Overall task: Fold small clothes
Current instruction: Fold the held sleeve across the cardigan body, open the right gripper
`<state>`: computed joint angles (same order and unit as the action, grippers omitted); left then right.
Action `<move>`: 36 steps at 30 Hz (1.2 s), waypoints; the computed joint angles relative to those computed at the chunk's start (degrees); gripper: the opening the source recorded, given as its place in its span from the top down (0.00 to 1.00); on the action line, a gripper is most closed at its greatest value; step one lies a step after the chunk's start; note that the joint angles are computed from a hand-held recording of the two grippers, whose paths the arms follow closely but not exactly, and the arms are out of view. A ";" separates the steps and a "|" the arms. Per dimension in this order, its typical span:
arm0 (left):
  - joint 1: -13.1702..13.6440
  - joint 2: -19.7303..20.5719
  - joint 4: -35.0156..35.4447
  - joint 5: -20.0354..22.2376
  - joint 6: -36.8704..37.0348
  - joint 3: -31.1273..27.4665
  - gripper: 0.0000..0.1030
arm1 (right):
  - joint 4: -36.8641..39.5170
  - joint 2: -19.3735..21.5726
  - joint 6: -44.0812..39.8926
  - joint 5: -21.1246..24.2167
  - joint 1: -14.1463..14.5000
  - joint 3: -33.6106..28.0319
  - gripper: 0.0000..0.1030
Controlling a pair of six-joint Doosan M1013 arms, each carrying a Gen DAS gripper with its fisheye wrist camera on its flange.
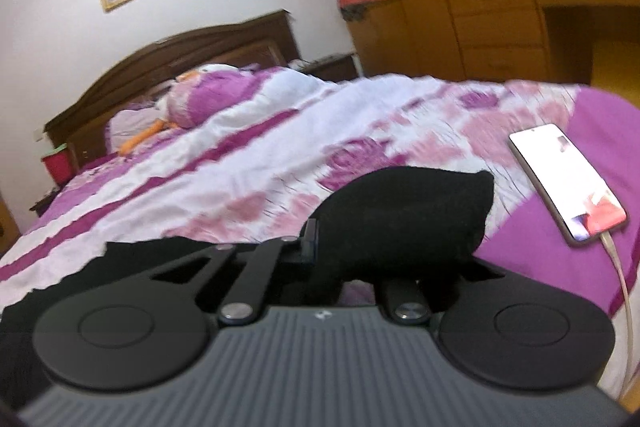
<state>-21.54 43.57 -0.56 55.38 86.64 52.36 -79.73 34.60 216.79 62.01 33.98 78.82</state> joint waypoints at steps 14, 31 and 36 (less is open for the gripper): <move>1.90 -2.64 2.89 -6.34 -0.53 3.45 0.00 | -3.44 3.60 -12.22 -6.19 0.71 -10.02 0.89; 5.17 -0.43 3.00 -7.63 -2.70 0.86 0.00 | 14.19 17.75 -48.77 -19.43 1.46 -35.98 0.89; 5.69 0.20 2.47 -7.20 -3.14 0.46 0.00 | 27.20 23.10 -63.95 -18.89 1.43 -44.23 0.89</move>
<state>-15.85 43.77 1.92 48.18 83.50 52.82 -52.53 57.69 152.84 43.12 35.41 34.60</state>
